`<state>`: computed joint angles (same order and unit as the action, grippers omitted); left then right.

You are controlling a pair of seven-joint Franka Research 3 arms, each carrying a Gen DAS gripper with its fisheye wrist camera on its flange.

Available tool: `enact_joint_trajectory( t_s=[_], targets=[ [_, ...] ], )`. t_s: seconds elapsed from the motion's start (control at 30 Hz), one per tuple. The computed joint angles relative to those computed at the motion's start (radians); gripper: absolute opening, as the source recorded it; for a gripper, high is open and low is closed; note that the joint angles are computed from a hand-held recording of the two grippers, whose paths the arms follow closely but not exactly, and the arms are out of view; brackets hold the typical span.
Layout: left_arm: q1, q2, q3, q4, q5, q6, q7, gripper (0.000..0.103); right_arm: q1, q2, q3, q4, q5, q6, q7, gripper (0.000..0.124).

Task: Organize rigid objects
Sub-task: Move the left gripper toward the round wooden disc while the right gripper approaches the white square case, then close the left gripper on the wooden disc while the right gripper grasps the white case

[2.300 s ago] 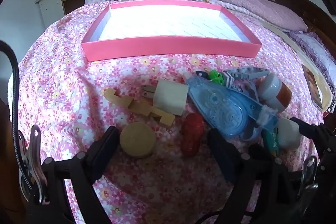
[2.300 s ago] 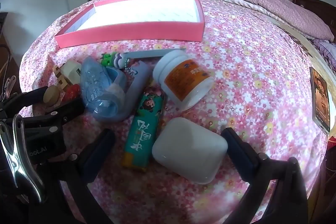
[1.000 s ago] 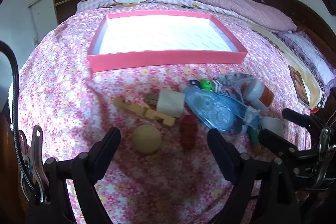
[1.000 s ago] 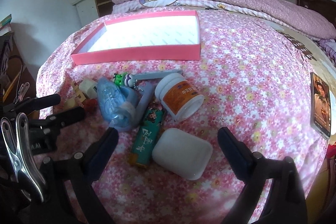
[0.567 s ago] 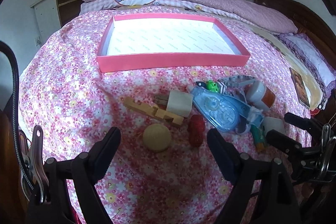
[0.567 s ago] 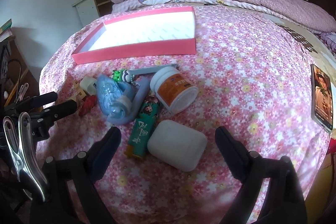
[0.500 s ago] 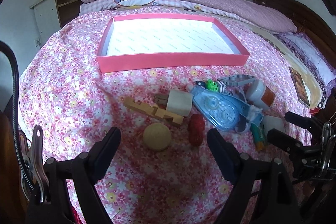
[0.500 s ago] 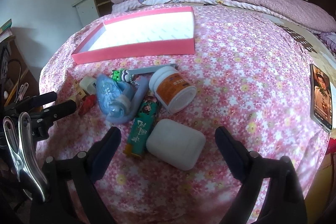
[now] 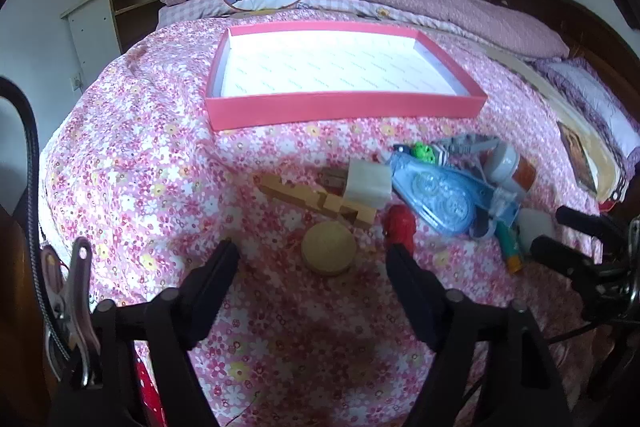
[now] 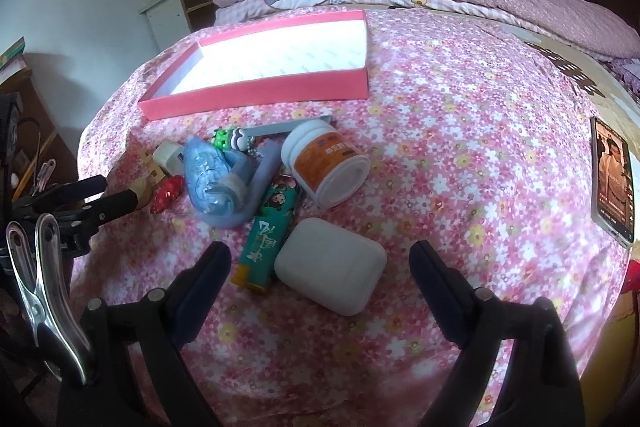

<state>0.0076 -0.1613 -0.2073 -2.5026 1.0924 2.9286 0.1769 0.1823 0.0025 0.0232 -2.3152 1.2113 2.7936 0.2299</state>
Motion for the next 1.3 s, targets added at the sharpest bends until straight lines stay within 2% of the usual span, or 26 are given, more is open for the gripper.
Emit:
enact_joint_trajectory(
  t_s=[0.13,0.27,0.5,0.73,0.8,0.97,1.3],
  targets=[
    [-0.003,0.027,-0.008,0.025,0.051,-0.031,-0.031,0.066,-0.001,-0.008,-0.002,-0.015,-0.044,-0.001,0.026,0.093],
    [-0.018,0.059,0.009,0.045,0.065,-0.029,-0.034,0.054,0.0,-0.008,-0.003,-0.023,-0.062,0.006,0.028,0.093],
    [-0.033,0.081,0.03,0.061,0.109,-0.025,-0.065,0.053,-0.005,0.016,-0.001,-0.011,-0.085,0.01,0.06,0.093],
    [-0.04,0.081,0.038,0.063,0.125,-0.009,-0.065,0.038,-0.017,0.014,-0.001,-0.011,-0.078,-0.003,0.028,0.091],
    [-0.04,0.085,0.037,0.066,0.128,-0.008,-0.065,0.037,-0.021,0.012,-0.005,-0.011,-0.081,-0.015,0.009,0.083],
    [-0.044,0.095,0.037,0.076,0.15,-0.013,-0.088,0.038,-0.017,0.026,0.002,-0.008,-0.094,0.015,-0.01,0.073],
    [-0.046,0.098,0.046,0.078,0.161,-0.002,-0.103,0.033,-0.011,0.05,0.021,0.013,-0.005,0.055,-0.105,0.072]
  ],
)
